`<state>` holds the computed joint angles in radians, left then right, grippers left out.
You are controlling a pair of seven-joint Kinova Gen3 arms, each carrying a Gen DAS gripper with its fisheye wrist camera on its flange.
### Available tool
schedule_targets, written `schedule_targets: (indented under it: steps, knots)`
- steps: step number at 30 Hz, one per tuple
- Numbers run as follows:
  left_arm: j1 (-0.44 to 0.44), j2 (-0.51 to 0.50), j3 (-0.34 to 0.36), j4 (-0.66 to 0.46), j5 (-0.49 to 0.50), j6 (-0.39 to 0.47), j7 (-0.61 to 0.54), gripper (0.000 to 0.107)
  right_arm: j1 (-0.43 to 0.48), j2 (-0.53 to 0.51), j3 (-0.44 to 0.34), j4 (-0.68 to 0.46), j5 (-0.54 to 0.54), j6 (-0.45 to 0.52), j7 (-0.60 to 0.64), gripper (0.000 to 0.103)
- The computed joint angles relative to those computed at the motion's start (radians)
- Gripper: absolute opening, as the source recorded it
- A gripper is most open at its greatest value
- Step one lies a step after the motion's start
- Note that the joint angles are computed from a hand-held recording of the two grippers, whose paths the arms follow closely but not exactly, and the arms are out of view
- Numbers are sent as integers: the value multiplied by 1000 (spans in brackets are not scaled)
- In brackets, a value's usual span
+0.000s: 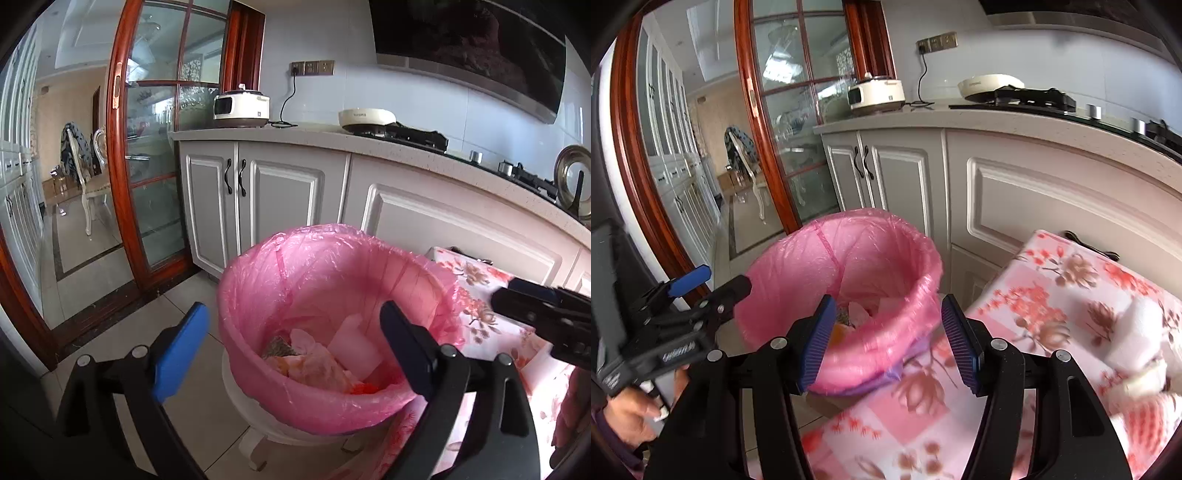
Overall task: Collect trash
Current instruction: 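Move both tools back over the table toward the foam blocks and nets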
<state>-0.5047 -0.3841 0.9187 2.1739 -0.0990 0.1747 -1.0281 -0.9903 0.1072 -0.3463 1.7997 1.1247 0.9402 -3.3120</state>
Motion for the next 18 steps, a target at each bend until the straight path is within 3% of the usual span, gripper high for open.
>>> schedule_targets:
  steps: [6,9,12,18]
  knots:
    - [168,-65,-129,79,51,-61,-7,96,-54,-120,-103,146,45,115,-168,63]
    - [214,-119,-138,111,93,-58,4,97,-60,-166,-166,196,27,173,-237,63]
    - [236,-178,-109,120,131,-35,23,98,-68,-205,-235,237,-8,255,-302,64]
    - [200,-292,49,57,202,64,86,98,-91,-253,-355,285,-115,428,-354,68]
